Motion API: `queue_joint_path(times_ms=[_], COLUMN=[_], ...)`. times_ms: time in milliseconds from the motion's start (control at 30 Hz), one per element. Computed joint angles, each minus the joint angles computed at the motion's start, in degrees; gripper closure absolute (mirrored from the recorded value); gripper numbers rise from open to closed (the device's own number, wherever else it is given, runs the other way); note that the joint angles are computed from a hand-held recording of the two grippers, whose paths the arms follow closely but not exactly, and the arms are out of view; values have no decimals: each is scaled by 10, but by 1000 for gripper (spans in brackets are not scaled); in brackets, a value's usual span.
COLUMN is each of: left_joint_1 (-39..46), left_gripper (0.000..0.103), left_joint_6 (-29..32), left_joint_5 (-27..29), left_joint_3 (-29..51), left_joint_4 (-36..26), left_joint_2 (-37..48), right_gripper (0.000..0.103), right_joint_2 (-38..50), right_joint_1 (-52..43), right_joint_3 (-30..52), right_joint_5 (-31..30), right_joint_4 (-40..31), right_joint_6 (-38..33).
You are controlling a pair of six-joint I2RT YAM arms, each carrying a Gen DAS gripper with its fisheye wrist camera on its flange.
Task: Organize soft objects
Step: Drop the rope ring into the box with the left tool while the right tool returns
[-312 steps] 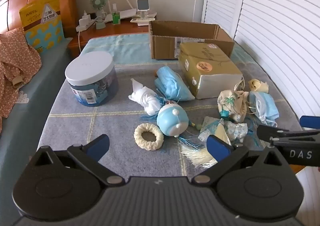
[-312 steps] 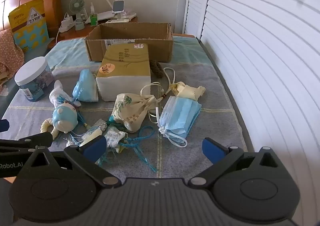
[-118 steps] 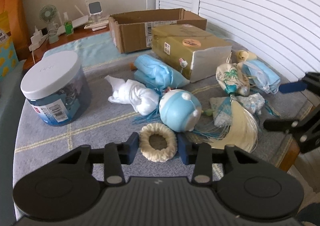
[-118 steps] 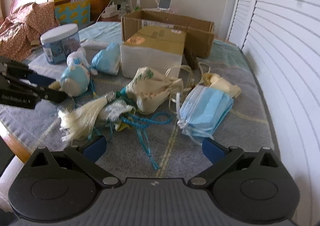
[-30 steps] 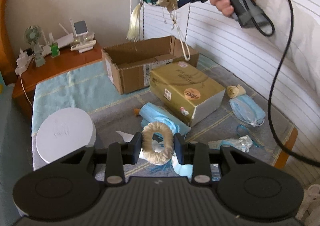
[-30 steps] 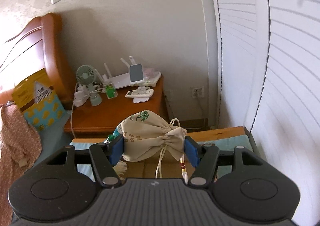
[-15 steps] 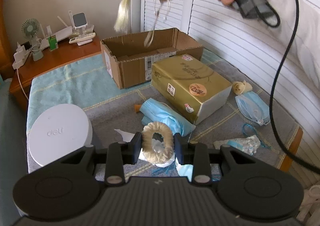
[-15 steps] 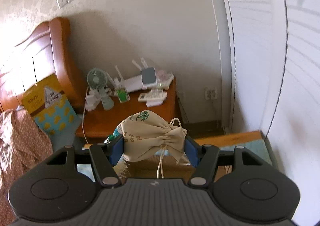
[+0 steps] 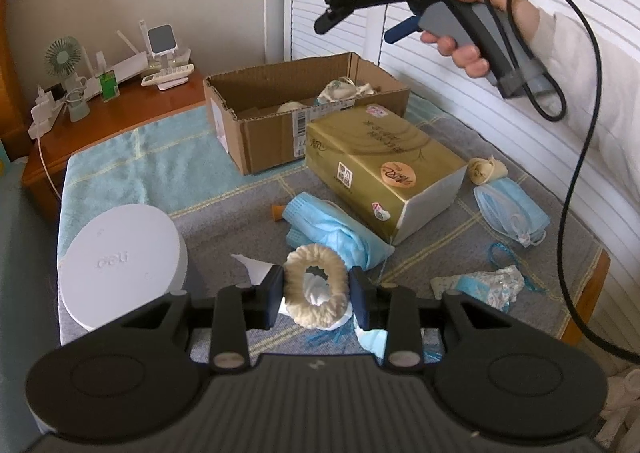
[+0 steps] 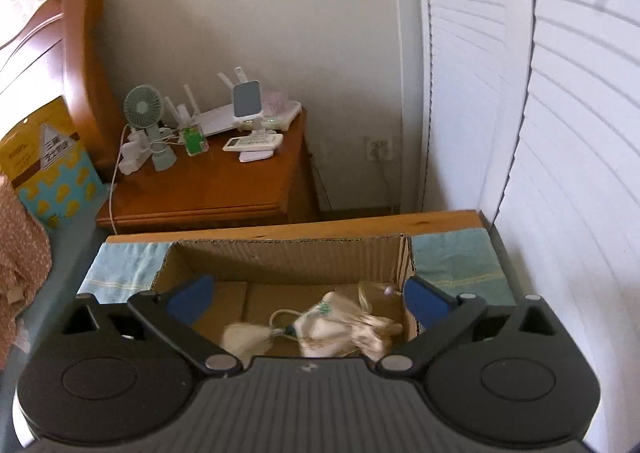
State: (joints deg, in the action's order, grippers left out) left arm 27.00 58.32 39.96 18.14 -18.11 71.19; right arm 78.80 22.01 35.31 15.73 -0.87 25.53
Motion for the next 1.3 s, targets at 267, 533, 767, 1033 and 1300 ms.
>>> queue_joint_path(times_ms=[267,533,767,1033,1300], left_joint_1=[18,37,21,-119,-269], left_gripper=[68,68,68,68,68], left_joint_6=[19,45,41,-118,-286], left_joint_5=[8,16,14,-34,-124], left_joint_3=[-6,-13,-15,17,118], left_joint_4=[-21,-53,-76,10,146], left_joint_2=[-22,-49,-82,-95,45], right_gripper=[0,0,0,0,0], right_joint_2=[-73,-203,-215,-154,-103], right_joint_1=[80,263,442,595,657], right_joint_3=[-49,-136,-146,-145,-132], right_joint_5=[83,206,284,302,324], right_joint_4=[-40,-138,-265,-338,-378], right_joint_6=[18,115,293,473,551])
